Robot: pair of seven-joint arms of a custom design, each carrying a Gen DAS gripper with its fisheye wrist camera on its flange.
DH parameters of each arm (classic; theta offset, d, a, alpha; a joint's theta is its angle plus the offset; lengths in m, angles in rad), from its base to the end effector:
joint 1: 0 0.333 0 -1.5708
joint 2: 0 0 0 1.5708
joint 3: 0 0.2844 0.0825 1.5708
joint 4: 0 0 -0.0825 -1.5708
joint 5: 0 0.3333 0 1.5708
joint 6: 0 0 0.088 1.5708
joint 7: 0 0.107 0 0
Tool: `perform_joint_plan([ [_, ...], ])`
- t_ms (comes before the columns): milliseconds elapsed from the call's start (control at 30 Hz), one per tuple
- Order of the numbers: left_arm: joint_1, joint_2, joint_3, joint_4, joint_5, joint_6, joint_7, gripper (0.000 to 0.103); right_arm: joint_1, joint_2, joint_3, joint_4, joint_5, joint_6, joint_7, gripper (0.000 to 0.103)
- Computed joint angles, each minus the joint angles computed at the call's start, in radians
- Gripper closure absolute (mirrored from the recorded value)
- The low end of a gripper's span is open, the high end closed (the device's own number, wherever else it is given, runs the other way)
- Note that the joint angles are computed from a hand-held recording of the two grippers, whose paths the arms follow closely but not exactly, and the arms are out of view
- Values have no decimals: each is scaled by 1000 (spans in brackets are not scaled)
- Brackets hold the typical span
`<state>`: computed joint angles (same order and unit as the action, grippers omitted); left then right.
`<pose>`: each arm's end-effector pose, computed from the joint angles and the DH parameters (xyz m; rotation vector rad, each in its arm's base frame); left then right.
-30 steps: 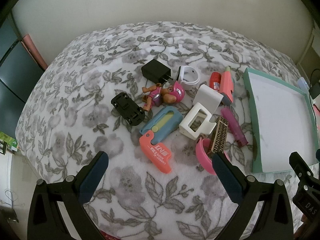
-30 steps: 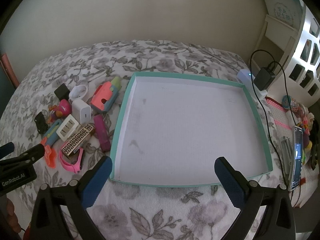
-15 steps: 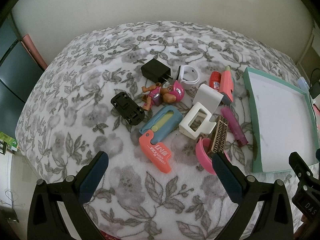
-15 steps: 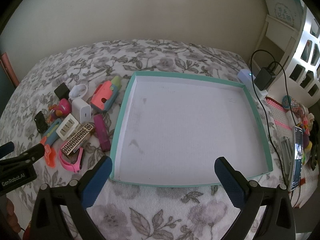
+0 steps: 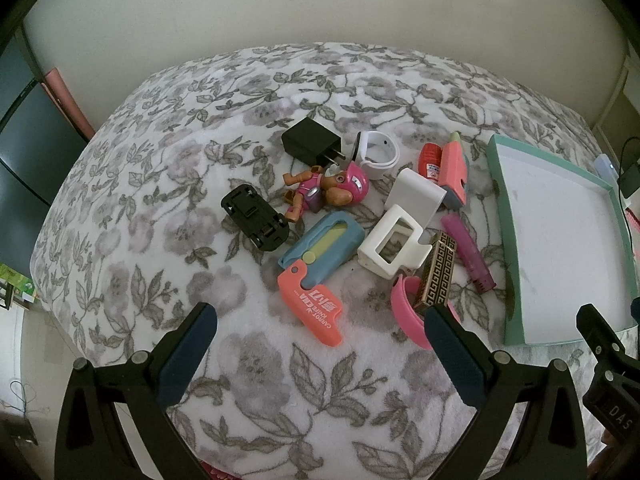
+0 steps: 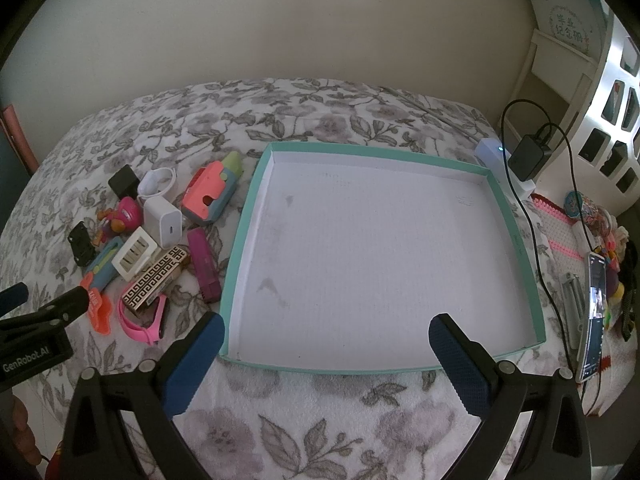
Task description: Organize rigid objects
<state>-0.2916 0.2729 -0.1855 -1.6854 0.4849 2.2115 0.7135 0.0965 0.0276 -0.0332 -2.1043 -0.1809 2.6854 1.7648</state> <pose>0.5525 -0.2565 0.4589 -2.0667 1.7753 -0.2913 0.5458 0.0405 0.4623 -1.9297 1.9115 -0.6062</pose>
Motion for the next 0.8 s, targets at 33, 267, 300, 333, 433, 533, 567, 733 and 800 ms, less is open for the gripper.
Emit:
perform_joint_plan([
  [33,0,1,0,1,0,-1,0,0,0,0,0,0,0,0,0,0],
  [267,21,-22,-2,-39,-38,57,10,0,2,-3,0,-8,-25,14,20,0],
  [300,23,-24,2,-39,-33,58,10,0,5,-1,0,-4,-58,23,49,0],
  [333,24,-25,6,-37,-22,54,5,0,7,3,2,0,-68,36,53,0],
  [433,45,-38,16,-44,-29,68,-2,0,14,17,15,24,51,64,-45,0],
  [533,80,-52,25,-55,-71,89,-5,0,27,35,26,55,130,75,-125,0],
  [567,88,-55,28,-57,-76,87,-9,0,33,41,29,67,149,74,-147,0],
  [733,119,-58,34,-68,-102,90,-4,0,52,97,51,158,292,49,-282,0],
  [800,128,-49,35,-69,-114,94,-3,0,65,127,54,197,317,27,-301,0],
])
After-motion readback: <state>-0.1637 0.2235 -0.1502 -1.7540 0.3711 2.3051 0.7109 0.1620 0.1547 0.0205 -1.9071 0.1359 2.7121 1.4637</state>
